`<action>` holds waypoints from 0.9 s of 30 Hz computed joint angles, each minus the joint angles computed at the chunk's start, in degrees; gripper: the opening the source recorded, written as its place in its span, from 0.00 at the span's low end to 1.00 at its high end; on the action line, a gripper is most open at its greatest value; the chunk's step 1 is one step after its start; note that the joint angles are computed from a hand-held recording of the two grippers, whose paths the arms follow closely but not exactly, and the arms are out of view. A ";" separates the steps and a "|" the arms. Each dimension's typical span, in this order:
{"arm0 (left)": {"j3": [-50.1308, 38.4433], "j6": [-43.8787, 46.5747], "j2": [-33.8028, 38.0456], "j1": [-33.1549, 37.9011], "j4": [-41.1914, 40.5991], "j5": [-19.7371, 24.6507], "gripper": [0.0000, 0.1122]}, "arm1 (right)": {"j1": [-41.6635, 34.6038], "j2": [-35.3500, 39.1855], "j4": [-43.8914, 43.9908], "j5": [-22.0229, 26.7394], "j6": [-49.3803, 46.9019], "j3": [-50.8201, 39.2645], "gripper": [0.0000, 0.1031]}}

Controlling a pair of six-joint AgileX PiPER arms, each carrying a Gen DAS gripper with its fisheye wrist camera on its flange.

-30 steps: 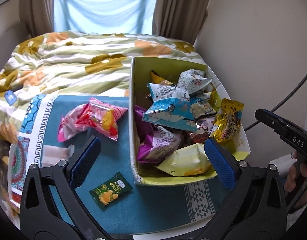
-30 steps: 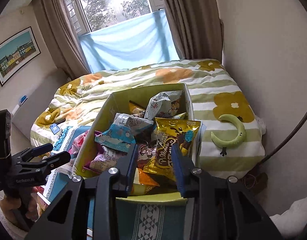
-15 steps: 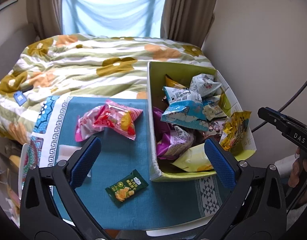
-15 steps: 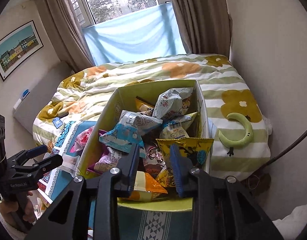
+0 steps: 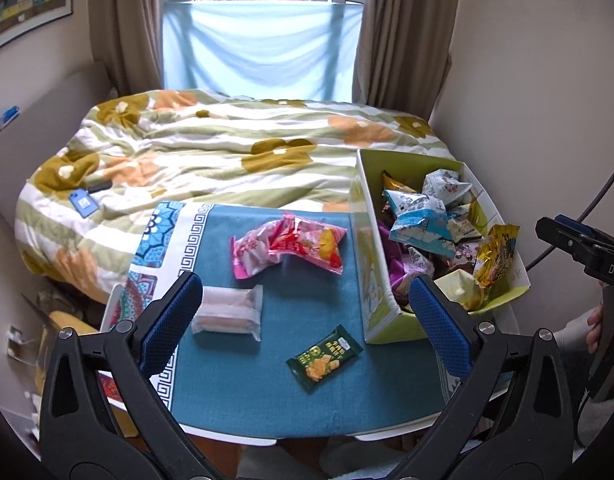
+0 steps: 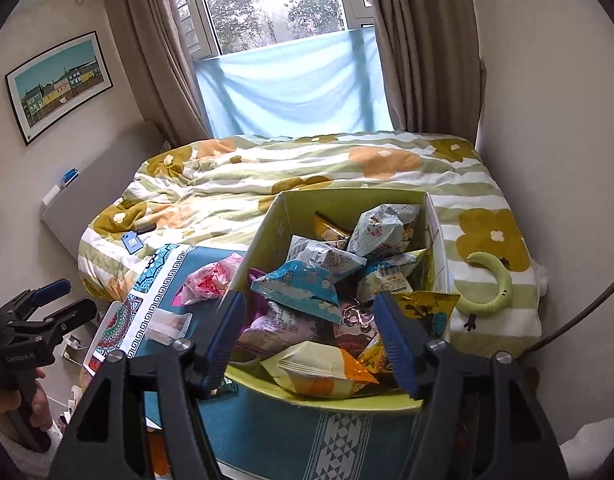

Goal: Organize snacks
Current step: 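Withdraw both tools from the box toward the remaining packets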

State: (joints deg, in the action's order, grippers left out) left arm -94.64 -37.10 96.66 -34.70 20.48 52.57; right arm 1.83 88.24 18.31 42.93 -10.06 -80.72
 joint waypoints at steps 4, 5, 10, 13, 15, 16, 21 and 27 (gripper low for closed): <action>6.59 7.85 -4.32 5.74 -5.48 -4.25 0.91 | 4.67 -2.30 -4.77 -3.43 6.91 2.97 0.92; 7.25 10.80 -4.71 7.53 -7.55 -4.62 0.91 | 6.28 -2.82 -7.08 -4.64 9.75 3.63 0.93; 8.22 30.59 -5.08 17.21 -21.44 -5.01 0.91 | 15.49 -3.30 -23.84 -6.31 31.42 4.25 0.95; 7.66 41.76 -3.91 21.69 -27.06 -3.99 0.91 | 20.99 -2.21 -32.46 -4.59 43.29 3.65 0.95; 6.71 50.42 -2.64 25.19 -32.78 -2.40 0.91 | 24.47 -1.02 -37.67 -1.94 51.21 2.59 0.95; 6.07 55.00 -1.85 26.94 -36.14 -1.26 0.91 | 25.84 -0.52 -38.56 -0.61 54.25 2.01 0.95; 1.59 71.63 3.67 31.63 -43.67 4.19 0.91 | 32.42 2.17 -45.14 3.86 68.04 -0.05 0.95; -4.65 84.48 12.11 33.36 -46.80 9.45 0.91 | 40.37 6.54 -55.36 13.20 85.73 -3.20 0.95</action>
State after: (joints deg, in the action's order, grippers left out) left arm -99.29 47.39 108.76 -1.34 -26.32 62.02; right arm 42.20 94.78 -37.06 56.13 75.67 -83.91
